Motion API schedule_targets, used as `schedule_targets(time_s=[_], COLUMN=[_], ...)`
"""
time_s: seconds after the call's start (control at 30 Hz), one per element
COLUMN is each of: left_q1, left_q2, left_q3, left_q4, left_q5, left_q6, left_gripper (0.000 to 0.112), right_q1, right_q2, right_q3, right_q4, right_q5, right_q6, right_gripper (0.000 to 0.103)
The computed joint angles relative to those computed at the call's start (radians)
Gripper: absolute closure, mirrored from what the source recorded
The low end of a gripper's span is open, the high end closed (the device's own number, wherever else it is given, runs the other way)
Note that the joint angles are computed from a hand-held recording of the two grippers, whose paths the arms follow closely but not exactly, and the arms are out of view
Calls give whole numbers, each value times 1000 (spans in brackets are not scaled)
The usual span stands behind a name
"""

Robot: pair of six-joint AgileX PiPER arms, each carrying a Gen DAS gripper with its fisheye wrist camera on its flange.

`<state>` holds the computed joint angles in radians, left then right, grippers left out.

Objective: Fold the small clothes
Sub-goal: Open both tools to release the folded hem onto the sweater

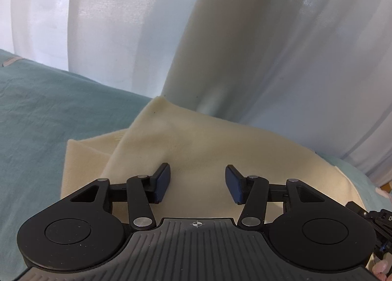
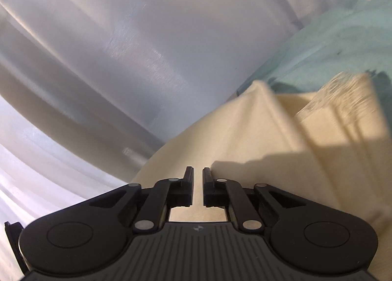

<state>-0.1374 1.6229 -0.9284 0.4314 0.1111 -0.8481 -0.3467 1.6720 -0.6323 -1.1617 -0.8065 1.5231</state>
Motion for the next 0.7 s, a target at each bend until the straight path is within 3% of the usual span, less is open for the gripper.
schedule_targets(time_s=[0.07,0.13,0.27,0.33,0.43,0.5,0.6,0.63,0.67,0.7], left_q1=[4,-2,-13,-16,-7,3,18,20,30,55], left_q2=[-13,-21,-42,-66,-88,-110,-149,-171,-186,-218], left_q3=[5,6,11,25,37,51,79,92,103,129], left_q4=[-22,56,134,179,164,131,146,192,198,164], left_q5=[12,30,75,101,120,130,144,170,178,173], left_q6=[21,-48,-110,-150,-133,-93,-87,-127,-128,-88], left_gripper=[57,57,55,52,50,49,42,35,34,34], right_q1=[-26,-13,36,2,-108,-145,-184,-223,-234,-220], right_q2=[-37,-102,-276,-344,-378,-385,-428,-438,-464,-495], right_q3=[6,11,72,115,146,175,217,229,236,250], right_q4=[3,-2,-98,-193,-381,-442,-513,-515,-527,-521], right_q5=[72,205,338,259,28,-28,50,52,83,138], right_q6=[-39,-72,-76,-50,49,58,85,74,88,75], right_gripper=[103,103,100,95,92,89,89,95,96,103])
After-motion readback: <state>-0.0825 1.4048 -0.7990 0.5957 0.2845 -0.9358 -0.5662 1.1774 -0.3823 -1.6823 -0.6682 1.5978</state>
